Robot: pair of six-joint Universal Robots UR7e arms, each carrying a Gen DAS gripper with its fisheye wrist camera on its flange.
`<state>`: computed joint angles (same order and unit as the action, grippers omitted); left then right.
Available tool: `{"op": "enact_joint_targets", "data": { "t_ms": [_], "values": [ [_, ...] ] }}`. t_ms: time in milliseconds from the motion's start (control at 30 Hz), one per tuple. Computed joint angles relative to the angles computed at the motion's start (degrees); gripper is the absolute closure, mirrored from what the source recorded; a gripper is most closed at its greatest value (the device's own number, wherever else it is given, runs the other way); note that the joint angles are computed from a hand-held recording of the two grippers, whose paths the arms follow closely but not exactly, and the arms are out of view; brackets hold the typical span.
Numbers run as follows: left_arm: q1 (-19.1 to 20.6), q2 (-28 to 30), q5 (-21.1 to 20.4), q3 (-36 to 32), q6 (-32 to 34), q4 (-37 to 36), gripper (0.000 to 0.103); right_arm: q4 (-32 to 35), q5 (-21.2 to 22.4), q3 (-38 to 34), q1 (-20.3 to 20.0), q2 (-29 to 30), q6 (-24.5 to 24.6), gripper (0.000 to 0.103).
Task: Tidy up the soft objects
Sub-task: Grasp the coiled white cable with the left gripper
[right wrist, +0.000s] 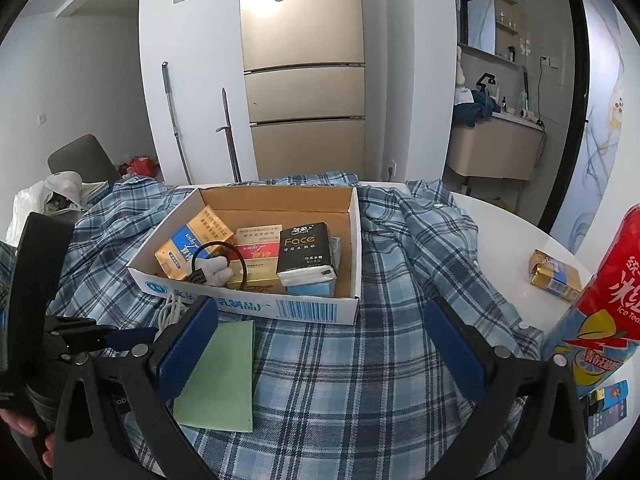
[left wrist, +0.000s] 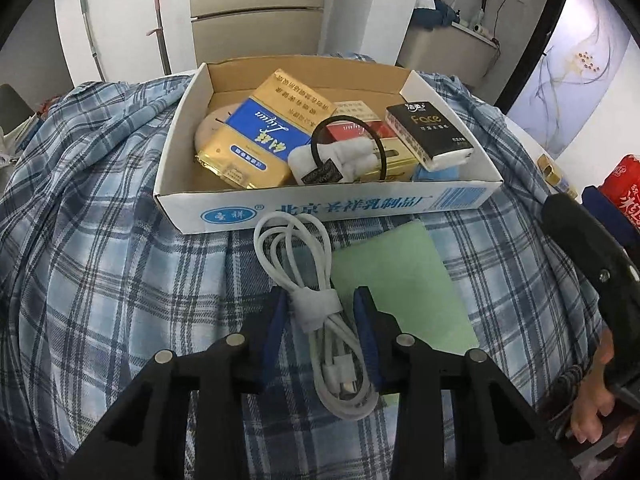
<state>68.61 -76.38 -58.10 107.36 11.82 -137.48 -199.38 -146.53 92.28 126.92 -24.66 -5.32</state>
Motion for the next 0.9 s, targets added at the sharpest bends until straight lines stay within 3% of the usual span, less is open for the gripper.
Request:
{"op": "enact_joint_targets", "data": {
  "t_ms": [67, 267, 500, 900],
  "values": [
    [0.08, -0.38, -0.55, 0.02, -0.26, -0.07, 0.078, 0.38, 0.06, 0.05, -0.06, -0.09, 0.29, 0.000],
    [-1.45, -3.84, 0.34, 1.41, 1.23, -1.34, 0.079, 0.59, 0.11, 0.19, -0.16, -0.25, 0.63, 0.000],
    [-2.87, -7.51, 4.19, 1.41, 1.01, 5.17, 0.079, 2.27, 0.27, 0.47, -0.40, -0.73, 2.78, 0.000],
    [0.40, -7.22, 2.78, 2.56, -1.15, 7.74, 0.079, 3.75, 0.37, 0.68, -0.54, -0.98, 3.67, 0.000]
  ]
}}
